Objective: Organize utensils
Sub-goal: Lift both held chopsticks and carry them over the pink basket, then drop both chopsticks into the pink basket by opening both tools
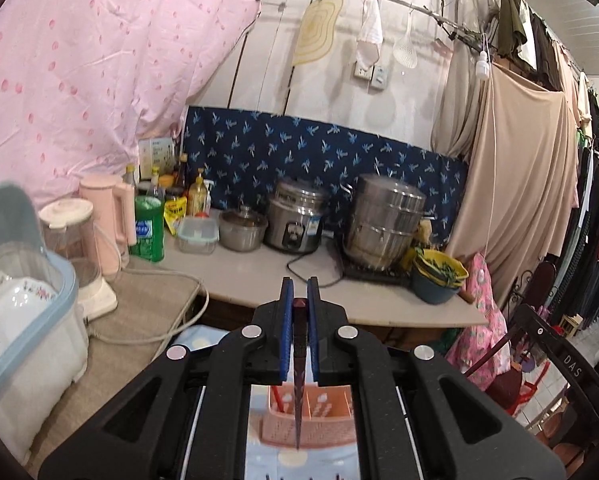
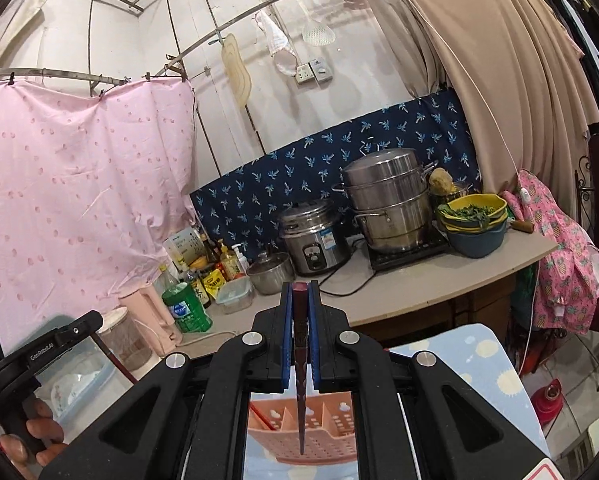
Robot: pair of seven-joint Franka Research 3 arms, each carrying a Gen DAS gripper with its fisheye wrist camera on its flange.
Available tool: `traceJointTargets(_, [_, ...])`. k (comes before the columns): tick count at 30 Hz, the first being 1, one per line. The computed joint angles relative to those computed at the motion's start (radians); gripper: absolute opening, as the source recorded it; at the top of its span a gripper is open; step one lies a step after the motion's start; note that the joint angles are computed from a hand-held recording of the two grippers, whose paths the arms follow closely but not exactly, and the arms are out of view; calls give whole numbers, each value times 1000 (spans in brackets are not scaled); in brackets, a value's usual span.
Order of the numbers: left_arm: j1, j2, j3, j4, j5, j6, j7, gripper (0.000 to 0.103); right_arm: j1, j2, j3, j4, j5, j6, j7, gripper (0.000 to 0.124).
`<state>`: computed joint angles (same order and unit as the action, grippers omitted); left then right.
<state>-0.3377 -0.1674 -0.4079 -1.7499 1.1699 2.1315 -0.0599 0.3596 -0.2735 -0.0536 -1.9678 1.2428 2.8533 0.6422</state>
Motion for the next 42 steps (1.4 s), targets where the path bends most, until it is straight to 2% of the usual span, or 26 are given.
traceJointTargets(3, [6, 44, 5, 52, 42, -17, 5, 7, 6, 62, 12, 70, 12, 20, -7, 7])
traceJointTargets(7, [2, 80, 35, 82, 62, 1, -7, 7, -13, 133, 39, 127, -22, 27, 39, 7])
traceJointTargets(14, [-12, 127, 74, 81, 66, 28, -13, 7, -47, 213, 80, 139, -97, 17, 117, 7])
traceJointTargets(24, [-8, 159, 117, 15, -17, 92, -31, 7, -68, 265, 115, 96, -194, 18, 176, 7])
traceJointTargets(29, [-4, 153, 124, -16, -46, 111, -37, 7, -74, 264, 120, 79, -195, 25, 171, 8])
traceJointTargets(34, [-2, 142, 119, -35, -55, 111, -47, 8, -73, 239, 116, 63, -163, 40, 143, 18])
traceJointTargets(37, [-1, 122, 114, -55, -65, 109, -49, 17, -68, 206, 106, 43, -109, 38, 100, 26])
traceJointTargets(39, [-2, 105, 105, -72, -60, 98, -62, 27, -61, 178, 98, 19, -88, 42, 79, 27])
traceJointTargets(42, [-4, 85, 89, -89, -60, 80, -67, 31, -48, 129, 81, -22, -56, 31, 43, 30])
